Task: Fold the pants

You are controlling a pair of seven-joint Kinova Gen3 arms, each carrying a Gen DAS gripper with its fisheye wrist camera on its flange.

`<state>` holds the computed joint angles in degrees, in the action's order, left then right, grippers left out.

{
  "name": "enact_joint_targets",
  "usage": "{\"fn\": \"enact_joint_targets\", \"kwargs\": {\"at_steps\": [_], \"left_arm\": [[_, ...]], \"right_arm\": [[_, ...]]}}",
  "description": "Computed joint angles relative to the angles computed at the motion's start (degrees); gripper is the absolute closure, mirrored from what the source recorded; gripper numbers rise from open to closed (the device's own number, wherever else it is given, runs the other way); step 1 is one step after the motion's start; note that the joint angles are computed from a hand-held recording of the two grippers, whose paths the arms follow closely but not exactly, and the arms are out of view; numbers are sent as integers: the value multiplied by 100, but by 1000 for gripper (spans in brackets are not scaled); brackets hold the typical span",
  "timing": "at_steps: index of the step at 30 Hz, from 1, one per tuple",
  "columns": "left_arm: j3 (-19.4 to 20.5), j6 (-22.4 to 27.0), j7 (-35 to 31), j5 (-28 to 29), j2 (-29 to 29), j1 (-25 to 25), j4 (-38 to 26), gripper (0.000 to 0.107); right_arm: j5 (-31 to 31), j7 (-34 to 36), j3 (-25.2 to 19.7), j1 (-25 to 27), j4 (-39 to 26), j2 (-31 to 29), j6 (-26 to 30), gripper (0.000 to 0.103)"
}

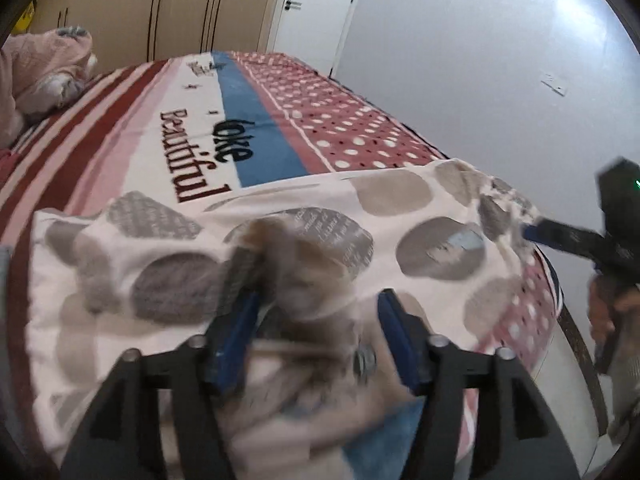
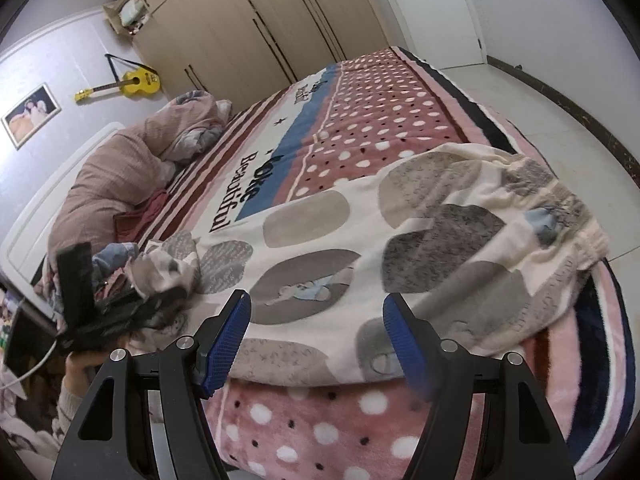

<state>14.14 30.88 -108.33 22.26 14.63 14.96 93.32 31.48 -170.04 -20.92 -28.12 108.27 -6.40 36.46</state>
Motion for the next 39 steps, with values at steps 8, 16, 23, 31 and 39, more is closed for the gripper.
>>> {"fn": "enact_joint_targets", "kwargs": {"at_steps": [8,16,23,31,39], "left_arm": [[-462,-723,-595,804,-1386,-495,1430,44],[-1691,-974,-1898,2300,-1826,-30,2155,42],[-1603,-831,-3108,3669,-1821,-467,2434,42],[-1489,-814,-3341,3925,-1794,-594,2461,42],[-1427,-813,-3356,3976,-1795,-602,2435,42]], "right_arm": [[318,389,414,-748,-956,1005,-86,36],[595,2253,-693,-383,-2823,2588,526,9],[361,3522,-906,-712,-4210,3712,1881,11],[576,1886,129,-1166,-2974,2946,772,94],[858,660,303,-1401,-2181,2408,696,93]]}}
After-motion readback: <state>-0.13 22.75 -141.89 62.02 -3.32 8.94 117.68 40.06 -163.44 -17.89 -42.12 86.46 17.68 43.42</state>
